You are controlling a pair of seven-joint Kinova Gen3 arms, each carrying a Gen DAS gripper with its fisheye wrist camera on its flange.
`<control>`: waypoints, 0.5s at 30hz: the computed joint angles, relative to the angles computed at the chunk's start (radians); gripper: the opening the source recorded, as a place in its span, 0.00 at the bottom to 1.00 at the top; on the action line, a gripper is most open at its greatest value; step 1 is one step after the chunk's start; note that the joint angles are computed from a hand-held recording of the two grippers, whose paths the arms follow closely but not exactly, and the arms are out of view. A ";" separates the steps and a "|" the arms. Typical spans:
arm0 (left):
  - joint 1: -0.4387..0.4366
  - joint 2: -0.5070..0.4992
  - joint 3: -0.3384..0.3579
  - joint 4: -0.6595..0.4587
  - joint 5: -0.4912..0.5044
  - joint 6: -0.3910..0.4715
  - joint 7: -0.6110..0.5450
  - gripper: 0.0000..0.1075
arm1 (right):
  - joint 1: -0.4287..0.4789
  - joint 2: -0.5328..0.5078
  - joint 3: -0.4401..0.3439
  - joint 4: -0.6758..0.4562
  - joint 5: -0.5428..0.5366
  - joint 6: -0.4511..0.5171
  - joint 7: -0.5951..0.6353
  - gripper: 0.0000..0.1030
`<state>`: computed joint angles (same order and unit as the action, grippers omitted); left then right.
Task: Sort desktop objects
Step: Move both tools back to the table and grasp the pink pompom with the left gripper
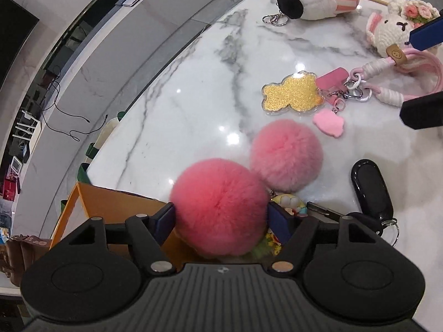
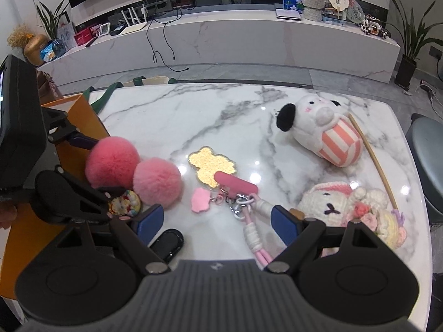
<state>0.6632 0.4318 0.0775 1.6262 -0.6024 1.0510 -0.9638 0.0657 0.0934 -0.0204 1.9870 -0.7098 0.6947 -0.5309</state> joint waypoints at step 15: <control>-0.067 -0.035 0.006 0.028 0.095 -0.063 -0.046 0.34 | 0.025 0.032 0.017 -0.022 0.074 -0.052 -0.128 0.83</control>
<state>0.5966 0.3972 0.0834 1.6542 -0.5071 0.9876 -1.0096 0.0905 0.1259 -0.0037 1.9648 -0.6356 0.6426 -0.6591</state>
